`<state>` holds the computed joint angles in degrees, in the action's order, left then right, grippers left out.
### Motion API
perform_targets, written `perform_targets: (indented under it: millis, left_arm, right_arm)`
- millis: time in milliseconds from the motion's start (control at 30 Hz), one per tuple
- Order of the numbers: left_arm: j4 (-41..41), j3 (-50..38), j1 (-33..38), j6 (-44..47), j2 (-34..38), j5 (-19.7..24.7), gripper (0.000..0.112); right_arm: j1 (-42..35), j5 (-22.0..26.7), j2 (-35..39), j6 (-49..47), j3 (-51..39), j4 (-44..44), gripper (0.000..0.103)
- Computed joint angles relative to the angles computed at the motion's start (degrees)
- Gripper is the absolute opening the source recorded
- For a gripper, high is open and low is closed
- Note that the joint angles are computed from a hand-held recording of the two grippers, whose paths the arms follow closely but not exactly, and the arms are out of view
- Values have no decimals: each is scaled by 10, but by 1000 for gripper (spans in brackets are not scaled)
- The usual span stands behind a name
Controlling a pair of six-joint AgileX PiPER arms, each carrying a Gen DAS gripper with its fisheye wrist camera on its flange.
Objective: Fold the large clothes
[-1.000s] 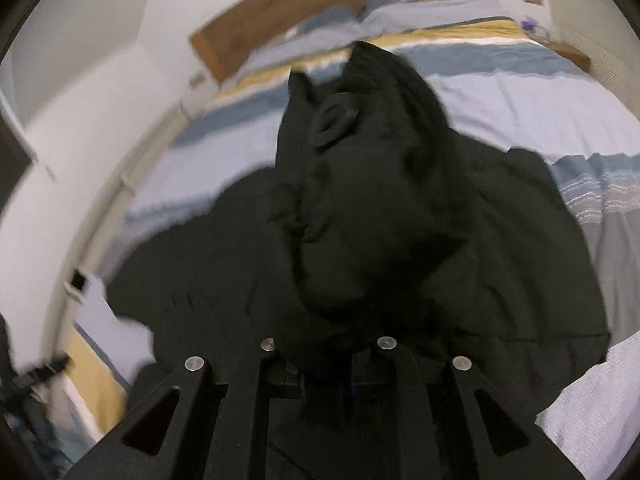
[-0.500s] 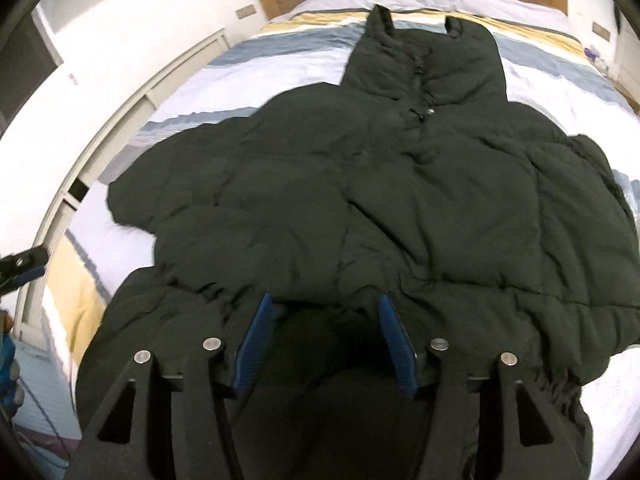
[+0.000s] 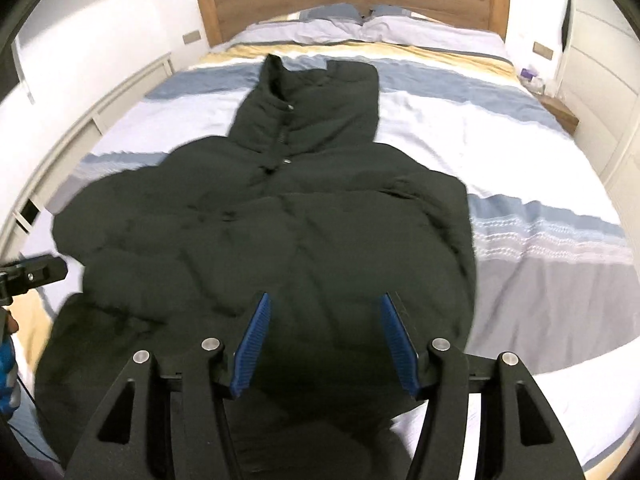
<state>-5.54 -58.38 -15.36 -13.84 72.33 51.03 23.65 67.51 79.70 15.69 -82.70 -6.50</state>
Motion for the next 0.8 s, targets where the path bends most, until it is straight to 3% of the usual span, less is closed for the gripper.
perform_targets:
  millis: [100, 167, 300, 467, 600, 700, 800]
  left_arm:
    - [17, -35, -64, -32, 83, -57, 103]
    - [4, -49, -79, -28, 128, -84, 103]
    - [55, -54, -105, -79, 217, -133, 103]
    - [84, -6, -105, -94, 250, -188, 103]
    - [89, -2, -108, -86, 251, -184, 103]
    - [118, -9, -115, -116, 223, -159, 103]
    - [172, -12, -129, -161, 202, -160, 103]
  right_arm:
    - [-25, -21, 18, -17, 17, 11, 58]
    - [-34, -31, 30, -20, 30, 16, 58]
    - [-39, -69, 46, -29, 77, 22, 60]
    - [-48, -119, 54, -54, 126, 31, 62]
    - [-49, -135, 63, -82, 141, 28, 63]
    - [-54, -79, 72, -106, 95, 36, 62]
    - [-68, -62, 58, -123, 55, 52, 62]
